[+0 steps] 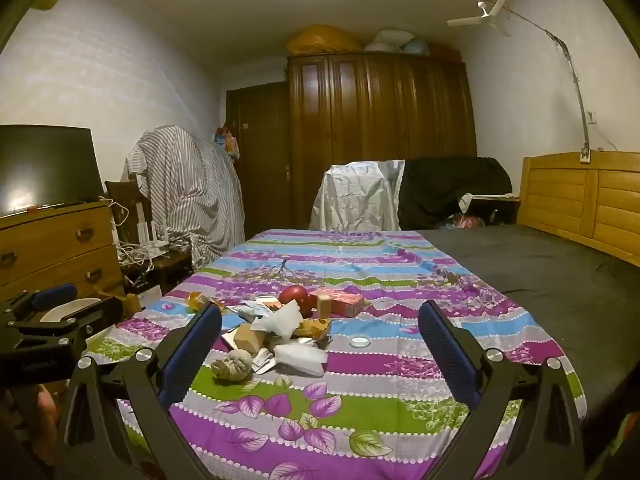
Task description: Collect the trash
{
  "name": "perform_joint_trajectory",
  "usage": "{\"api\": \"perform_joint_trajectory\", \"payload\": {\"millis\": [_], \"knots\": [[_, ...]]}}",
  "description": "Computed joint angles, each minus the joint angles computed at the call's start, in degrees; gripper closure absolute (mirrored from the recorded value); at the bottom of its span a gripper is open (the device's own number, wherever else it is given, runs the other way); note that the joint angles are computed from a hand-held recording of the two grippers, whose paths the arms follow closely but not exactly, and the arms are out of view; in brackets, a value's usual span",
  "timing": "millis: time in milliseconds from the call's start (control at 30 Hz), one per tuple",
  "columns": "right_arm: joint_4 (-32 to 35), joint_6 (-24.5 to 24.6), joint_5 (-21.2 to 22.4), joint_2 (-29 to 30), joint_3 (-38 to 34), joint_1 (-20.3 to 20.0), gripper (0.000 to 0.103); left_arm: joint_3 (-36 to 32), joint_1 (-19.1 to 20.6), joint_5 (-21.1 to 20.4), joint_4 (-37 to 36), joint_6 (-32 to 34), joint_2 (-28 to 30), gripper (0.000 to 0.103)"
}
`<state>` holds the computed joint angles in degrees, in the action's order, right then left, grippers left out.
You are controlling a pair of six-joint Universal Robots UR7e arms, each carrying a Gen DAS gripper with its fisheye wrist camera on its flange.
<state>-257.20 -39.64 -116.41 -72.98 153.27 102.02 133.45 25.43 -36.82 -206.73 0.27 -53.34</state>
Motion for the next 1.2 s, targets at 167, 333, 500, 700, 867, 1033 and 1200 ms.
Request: {"api": "perform_joint_trajectory", "payload": {"millis": [167,333,500,700,867,1033,1200], "knots": [[-0.4,-0.2,-0.2,0.2,-0.1,0.4,0.005,0.0,0.3,0.1,0.1,0.0,-0.2,0.005],[0.4,0.5,0.2,-0.2,0.0,-0.2,0.005,0.0,-0.1,0.2,0.6,0.1,-0.1,0.005],[0.4,0.5,-0.1,-0.1,-0.1,0.0,0.005,0.1,0.3,-0.1,0.2,0.1,0.0,0.005],[1.1,0.7,-0.2,-0.4,-0.1,0.1,0.005,0.1,0.5,-0.2,0.1,0.4,0.2,0.005],[-2.5,0.7,-0.5,2.2,0.9,0.3,0.005,0.6,1.1,-0.6,-0.9,1.0,0.1,0.005],[-2.3,0.8,-0.5,2.1,0.9,0.3,0.005,0.7,1.4,-0.8,-1.2,1.2,0.3,0.005],[-2.9,0.9,-0.4,3.3,0.4,0.2,0.005,1.0,1.6,-1.4,-1.0,0.6,0.0,0.005]]}}
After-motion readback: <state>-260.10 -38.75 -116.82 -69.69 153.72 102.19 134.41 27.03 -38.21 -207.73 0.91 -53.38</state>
